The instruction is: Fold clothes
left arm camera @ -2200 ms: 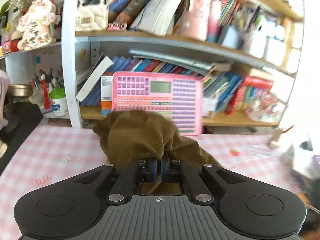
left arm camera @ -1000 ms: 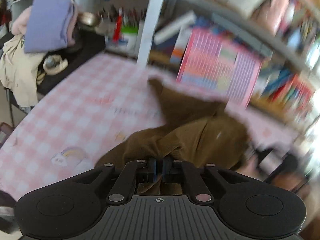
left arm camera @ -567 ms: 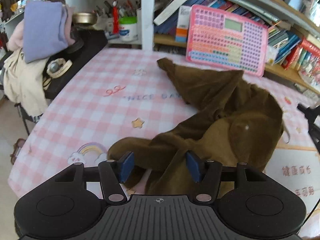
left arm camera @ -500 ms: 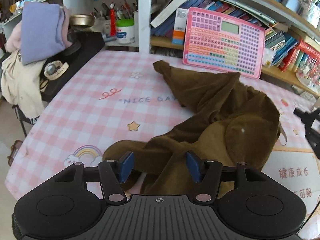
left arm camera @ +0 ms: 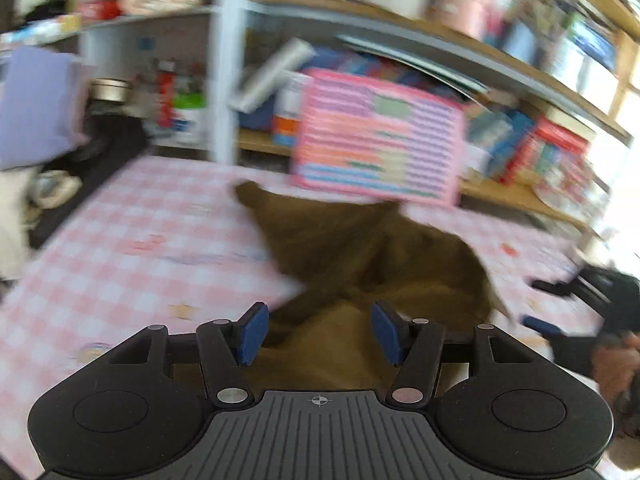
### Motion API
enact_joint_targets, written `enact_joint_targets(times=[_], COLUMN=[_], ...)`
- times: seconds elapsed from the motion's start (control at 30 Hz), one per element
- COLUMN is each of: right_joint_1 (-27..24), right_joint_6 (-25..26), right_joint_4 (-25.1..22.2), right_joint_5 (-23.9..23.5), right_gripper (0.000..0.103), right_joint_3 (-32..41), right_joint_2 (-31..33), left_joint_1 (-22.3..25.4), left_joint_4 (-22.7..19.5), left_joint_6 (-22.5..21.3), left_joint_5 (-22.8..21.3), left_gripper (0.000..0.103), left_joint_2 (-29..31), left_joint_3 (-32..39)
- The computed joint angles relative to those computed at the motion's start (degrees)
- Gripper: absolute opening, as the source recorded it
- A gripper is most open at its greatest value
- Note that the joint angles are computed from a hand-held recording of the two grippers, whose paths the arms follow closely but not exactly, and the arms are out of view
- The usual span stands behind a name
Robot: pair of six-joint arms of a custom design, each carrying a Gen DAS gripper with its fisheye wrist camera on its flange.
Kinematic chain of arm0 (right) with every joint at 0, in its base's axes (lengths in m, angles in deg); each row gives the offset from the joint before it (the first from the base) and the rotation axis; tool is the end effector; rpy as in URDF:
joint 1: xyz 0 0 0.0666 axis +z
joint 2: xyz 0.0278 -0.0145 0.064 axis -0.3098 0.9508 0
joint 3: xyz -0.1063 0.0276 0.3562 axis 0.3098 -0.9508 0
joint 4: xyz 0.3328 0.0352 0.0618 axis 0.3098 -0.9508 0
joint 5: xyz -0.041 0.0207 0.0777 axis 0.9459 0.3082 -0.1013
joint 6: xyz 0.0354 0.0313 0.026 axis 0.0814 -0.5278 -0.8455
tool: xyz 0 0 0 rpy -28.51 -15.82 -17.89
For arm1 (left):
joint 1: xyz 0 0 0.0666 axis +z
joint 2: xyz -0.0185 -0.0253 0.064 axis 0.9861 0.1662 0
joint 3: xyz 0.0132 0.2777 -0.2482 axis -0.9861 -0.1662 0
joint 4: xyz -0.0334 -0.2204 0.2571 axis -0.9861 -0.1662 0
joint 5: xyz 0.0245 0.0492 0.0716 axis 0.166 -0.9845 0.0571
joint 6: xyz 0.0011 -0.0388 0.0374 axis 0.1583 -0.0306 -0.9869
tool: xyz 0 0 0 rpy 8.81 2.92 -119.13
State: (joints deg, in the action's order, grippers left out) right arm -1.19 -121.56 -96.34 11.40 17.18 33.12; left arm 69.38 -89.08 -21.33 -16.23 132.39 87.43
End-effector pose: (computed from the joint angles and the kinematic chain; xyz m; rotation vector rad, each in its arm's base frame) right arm 0.5376 0.1754 0.3982 1.0047 2.1186 1.3240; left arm 0.4285 -0.0795 0.4593 -0.2034 2.2683 -0.1149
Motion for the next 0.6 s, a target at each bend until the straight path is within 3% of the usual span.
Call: enact_joint_targets(times=[0.13, 0.23, 0.33, 0.43, 0.6], right_joint_1=[0.5, 0.9, 1.3, 1.6, 2.7], right_joint_6=[3.8, 6.8, 8.7, 10.2, 13.4], right_joint_4=[-5.1, -8.3, -10.7, -14.0, -18.9], right_joint_5=[-0.9, -0.9, -0.5, 0.1, 1.4], right_gripper=[0.047, 0.050, 0.052, 0.052, 0.052], right_joint_3=[2.7, 4.6, 6.8, 10.5, 18.0], right_joint_2=[1.0, 1.8, 3.3, 5.9, 10.9], left_joint_1=[-4.7, -6.7, -6.6, -6.7, -5.3], left_joint_4=[-2.0, -2.8, -4.4, -7.0, -7.0], left_joint_6=[-8.0, -11.3, -11.3, -11.4, -8.6], left_joint_5=[1.6, 1.1, 1.5, -2.3, -2.7], left_gripper=[0.058, 0.059, 0.061, 0.061, 0.061], left_joint_2=[4.1, 5.7, 6.7, 7.6, 5.8], left_joint_3=[2.5, 3.1, 2.9, 3.3, 1.9])
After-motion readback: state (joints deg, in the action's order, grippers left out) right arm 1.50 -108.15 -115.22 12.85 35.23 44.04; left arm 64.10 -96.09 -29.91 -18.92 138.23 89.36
